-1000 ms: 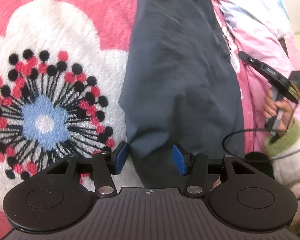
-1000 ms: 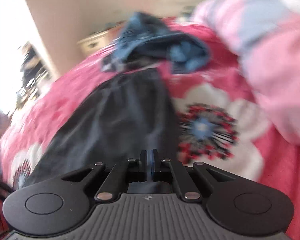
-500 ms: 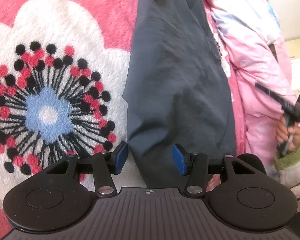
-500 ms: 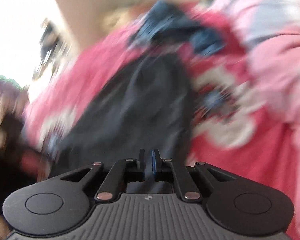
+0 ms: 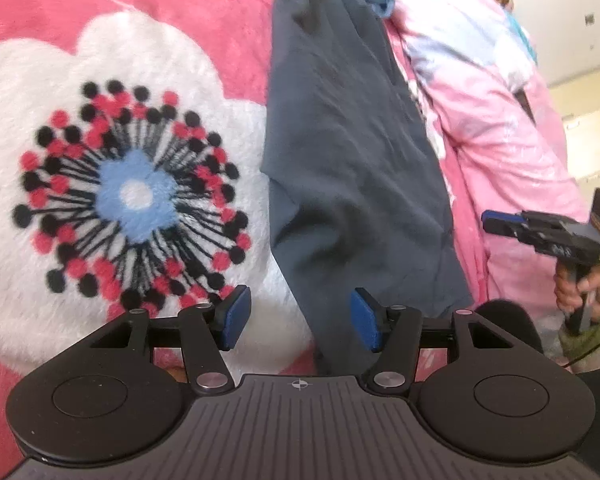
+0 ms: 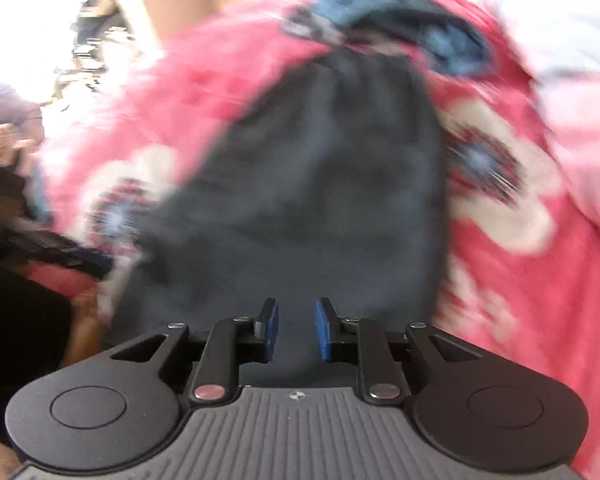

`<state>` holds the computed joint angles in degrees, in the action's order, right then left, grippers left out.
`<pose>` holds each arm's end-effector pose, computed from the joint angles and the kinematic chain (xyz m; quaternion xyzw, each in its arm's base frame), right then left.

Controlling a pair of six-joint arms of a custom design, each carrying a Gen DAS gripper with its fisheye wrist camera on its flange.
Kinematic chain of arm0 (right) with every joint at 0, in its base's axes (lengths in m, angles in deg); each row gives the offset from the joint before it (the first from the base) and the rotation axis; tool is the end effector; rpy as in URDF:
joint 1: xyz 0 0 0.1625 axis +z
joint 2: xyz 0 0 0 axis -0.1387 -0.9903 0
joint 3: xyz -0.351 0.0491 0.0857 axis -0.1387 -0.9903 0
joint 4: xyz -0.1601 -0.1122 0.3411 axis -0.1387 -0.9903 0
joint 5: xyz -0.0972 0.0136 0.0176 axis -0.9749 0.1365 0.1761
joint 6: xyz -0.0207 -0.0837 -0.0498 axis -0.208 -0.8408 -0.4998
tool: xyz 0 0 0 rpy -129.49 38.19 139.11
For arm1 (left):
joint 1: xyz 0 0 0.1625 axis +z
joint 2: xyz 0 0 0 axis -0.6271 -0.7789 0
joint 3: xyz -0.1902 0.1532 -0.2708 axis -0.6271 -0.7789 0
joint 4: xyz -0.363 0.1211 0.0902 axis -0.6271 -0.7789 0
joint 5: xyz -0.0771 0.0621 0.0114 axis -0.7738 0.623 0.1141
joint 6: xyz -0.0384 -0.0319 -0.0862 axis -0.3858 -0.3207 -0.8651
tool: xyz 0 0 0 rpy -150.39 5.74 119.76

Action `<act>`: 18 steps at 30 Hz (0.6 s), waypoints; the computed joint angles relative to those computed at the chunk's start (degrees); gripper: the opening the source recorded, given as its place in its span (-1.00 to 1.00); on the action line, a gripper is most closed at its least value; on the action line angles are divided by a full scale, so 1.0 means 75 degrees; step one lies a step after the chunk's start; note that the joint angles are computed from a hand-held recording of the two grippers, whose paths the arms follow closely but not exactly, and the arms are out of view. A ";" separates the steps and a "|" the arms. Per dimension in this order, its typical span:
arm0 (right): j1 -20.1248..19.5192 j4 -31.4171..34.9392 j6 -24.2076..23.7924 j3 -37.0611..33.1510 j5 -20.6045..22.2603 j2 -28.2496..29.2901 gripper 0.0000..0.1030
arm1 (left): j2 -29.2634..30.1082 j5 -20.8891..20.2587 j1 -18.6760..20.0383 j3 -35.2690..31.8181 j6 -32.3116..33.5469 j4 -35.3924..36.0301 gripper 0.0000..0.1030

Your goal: Fold clothes

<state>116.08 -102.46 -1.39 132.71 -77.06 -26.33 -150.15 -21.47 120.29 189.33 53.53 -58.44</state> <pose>0.3083 -0.6104 0.0796 0.4269 -0.8897 0.0319 0.1585 0.0873 -0.4082 0.3169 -0.0434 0.9715 -0.2313 0.0274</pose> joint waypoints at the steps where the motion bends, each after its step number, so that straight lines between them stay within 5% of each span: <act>1: 0.0036 -0.0042 -0.0086 0.0061 0.0217 0.0089 -0.47 | -0.0004 0.0095 -0.0028 0.0054 -0.0041 -0.0258 0.07; 6: 0.0241 -0.0390 -0.0426 0.0421 0.0712 0.0655 -0.41 | 0.0545 0.0141 0.0112 -0.0291 -0.0099 -0.1072 0.07; 10: 0.0370 -0.1362 -0.1060 0.1113 0.0710 0.0785 -0.19 | 0.1104 0.0195 0.0234 -0.0956 -0.0030 -0.0753 0.07; 18: 0.0727 -0.2970 -0.1977 0.2072 -0.0009 0.1079 0.05 | 0.1675 0.0229 0.0275 -0.1818 -0.0066 0.0309 0.07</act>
